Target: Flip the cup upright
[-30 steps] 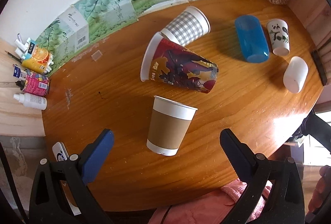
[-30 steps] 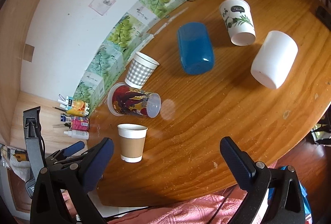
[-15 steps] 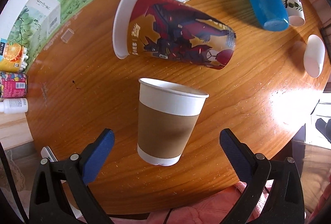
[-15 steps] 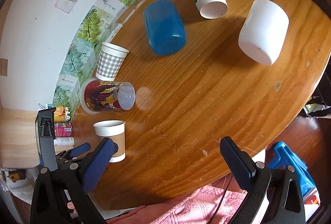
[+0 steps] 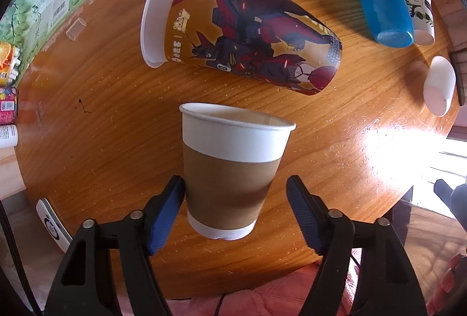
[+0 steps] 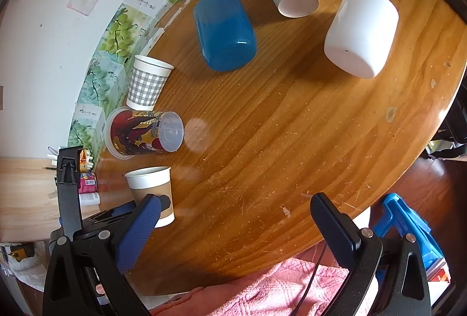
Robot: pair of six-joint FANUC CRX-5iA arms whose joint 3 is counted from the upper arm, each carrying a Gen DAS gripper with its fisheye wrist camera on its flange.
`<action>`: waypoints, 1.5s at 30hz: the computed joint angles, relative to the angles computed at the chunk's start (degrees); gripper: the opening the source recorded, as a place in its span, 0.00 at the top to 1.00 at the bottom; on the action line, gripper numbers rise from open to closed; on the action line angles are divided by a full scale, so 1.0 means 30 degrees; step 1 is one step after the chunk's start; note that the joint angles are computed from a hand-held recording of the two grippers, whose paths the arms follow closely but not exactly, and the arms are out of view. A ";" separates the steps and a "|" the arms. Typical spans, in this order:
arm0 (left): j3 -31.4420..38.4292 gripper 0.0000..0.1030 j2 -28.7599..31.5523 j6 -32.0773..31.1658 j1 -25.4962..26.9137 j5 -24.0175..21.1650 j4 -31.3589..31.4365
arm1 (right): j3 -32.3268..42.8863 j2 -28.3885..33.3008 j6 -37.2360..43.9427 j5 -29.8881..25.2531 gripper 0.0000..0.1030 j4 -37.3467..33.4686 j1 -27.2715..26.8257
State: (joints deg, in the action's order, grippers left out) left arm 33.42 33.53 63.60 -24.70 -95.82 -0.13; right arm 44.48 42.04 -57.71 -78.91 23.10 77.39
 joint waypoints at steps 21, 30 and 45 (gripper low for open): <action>-0.1486 0.38 -0.1093 0.3634 0.0103 0.0211 0.0402 | -0.3401 -0.2512 0.3020 0.2501 0.00 -0.0825 -0.0015; -0.3474 0.38 -0.2725 0.5473 -0.0466 0.0776 0.1533 | -0.6350 -0.4717 0.4654 0.3850 0.00 -0.1262 0.0192; -0.6149 0.38 -0.4553 0.8572 -0.1504 0.1976 0.3883 | -1.1163 -0.8328 0.6971 0.5811 0.00 -0.1997 0.0430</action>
State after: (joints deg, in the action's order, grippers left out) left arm 14.98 19.87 89.31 -29.21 -89.89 11.52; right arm 10.99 17.05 -36.80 -61.48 17.11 78.68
